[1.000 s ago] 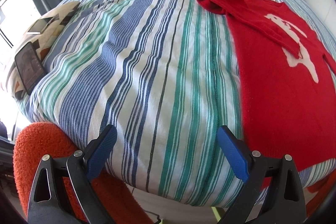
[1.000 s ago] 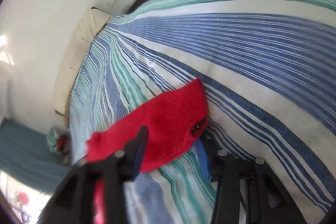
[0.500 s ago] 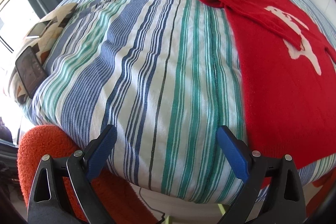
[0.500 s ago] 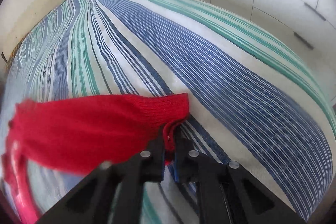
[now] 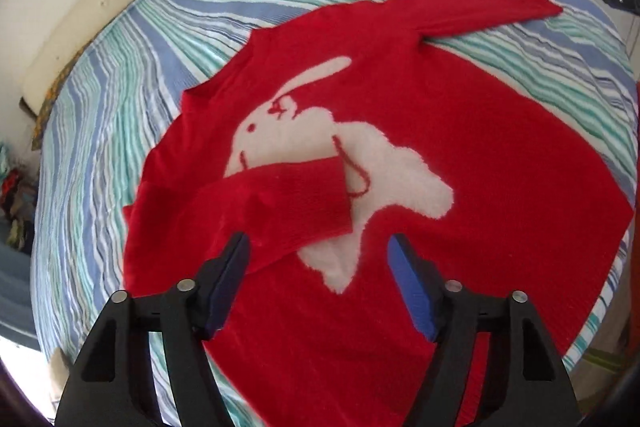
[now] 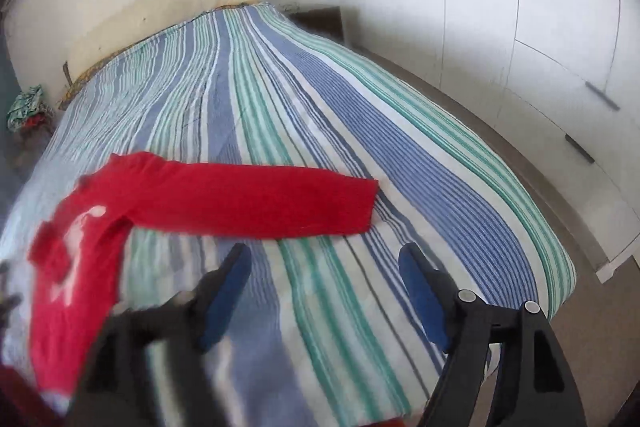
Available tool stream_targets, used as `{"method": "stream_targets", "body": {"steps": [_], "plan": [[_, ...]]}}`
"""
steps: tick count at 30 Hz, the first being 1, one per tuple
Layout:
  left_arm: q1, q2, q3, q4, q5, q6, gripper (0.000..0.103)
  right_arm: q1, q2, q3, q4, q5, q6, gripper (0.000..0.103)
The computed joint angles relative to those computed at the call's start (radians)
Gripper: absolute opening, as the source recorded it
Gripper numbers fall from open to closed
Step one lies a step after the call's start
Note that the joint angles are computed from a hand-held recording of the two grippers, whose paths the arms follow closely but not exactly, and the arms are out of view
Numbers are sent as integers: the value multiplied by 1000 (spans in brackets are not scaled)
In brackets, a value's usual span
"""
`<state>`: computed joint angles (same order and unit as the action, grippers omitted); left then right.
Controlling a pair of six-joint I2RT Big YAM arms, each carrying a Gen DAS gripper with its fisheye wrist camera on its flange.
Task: Fold small clothes
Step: 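Grasp the other sleeve cuff with the left tool and pull it outward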
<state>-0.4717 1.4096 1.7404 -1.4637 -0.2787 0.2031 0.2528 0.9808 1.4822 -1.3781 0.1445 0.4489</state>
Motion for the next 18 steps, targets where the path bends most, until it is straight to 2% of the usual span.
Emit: {"method": "stream_targets", "body": {"steps": [3,4,5,7,10,12,16,18], "plan": [[17,65,7,-4,-1,-6,61,79,-25,-15,-3,5,37,78],[27,81,12,-13,14,-19,50,98,-25,-15,-4,19,39,78],[37,94,18,-29,43,-39,30,116,-28,-15,-4,46,38,78],[46,103,31,-39,41,-87,6,136,-22,-10,1,83,42,79],[122,65,72,-18,154,-218,6,121,-11,-13,0,68,51,79],[226,20,104,5,218,-323,6,111,-15,-18,1,62,58,79],[544,-38,152,19,283,-547,6,110,-31,-24,15,66,59,79],[700,-45,150,0,253,-602,6,108,-38,-29,26,67,65,79]]}}
